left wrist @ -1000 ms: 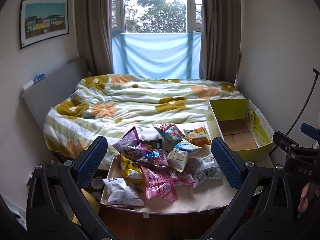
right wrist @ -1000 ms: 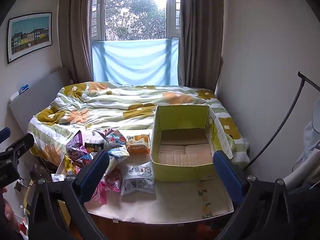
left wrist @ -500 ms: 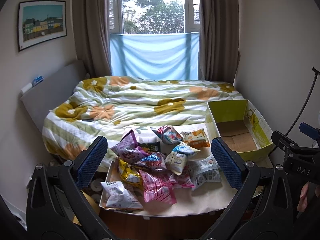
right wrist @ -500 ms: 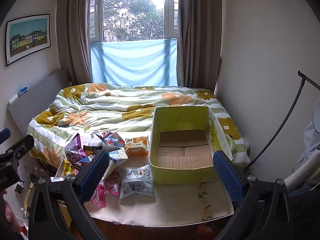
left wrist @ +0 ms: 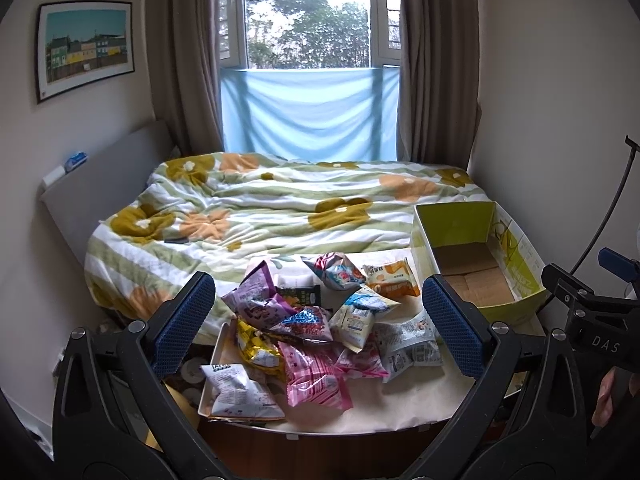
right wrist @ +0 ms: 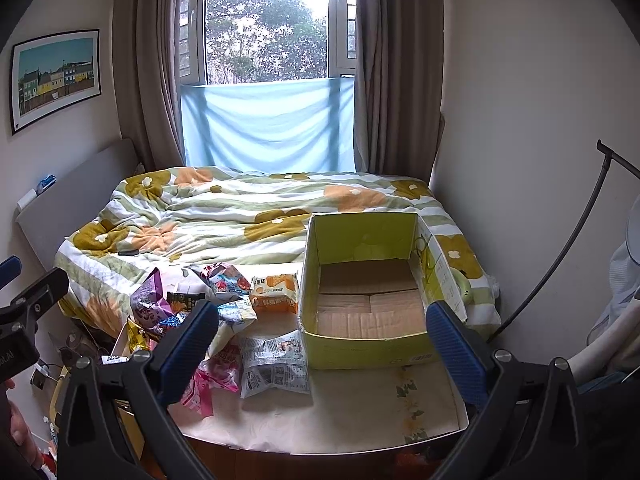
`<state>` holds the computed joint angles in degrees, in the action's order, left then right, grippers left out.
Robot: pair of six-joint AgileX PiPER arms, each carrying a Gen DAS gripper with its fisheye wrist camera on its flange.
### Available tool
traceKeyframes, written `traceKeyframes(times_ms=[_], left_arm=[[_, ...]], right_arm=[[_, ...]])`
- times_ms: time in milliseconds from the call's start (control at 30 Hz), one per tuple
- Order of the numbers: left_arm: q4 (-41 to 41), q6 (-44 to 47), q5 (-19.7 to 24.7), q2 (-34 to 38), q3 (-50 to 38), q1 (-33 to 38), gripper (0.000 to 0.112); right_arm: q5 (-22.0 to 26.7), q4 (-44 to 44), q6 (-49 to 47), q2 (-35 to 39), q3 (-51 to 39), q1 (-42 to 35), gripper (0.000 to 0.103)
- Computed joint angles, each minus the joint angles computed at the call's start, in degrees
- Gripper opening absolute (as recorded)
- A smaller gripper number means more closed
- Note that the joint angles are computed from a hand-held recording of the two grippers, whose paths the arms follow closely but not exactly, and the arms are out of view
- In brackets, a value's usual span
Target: Organize snacks
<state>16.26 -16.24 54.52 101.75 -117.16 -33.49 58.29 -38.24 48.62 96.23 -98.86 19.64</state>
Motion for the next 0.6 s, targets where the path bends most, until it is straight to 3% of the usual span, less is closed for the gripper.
traceKeyframes(times_ms=[600], left_arm=[[-0.4, 0.5, 0.8, 0.0, -0.7, 0.3, 0.102]], right_arm=[[-0.2, 0.2, 0.0, -0.2, 0.2, -0.2, 0.103]])
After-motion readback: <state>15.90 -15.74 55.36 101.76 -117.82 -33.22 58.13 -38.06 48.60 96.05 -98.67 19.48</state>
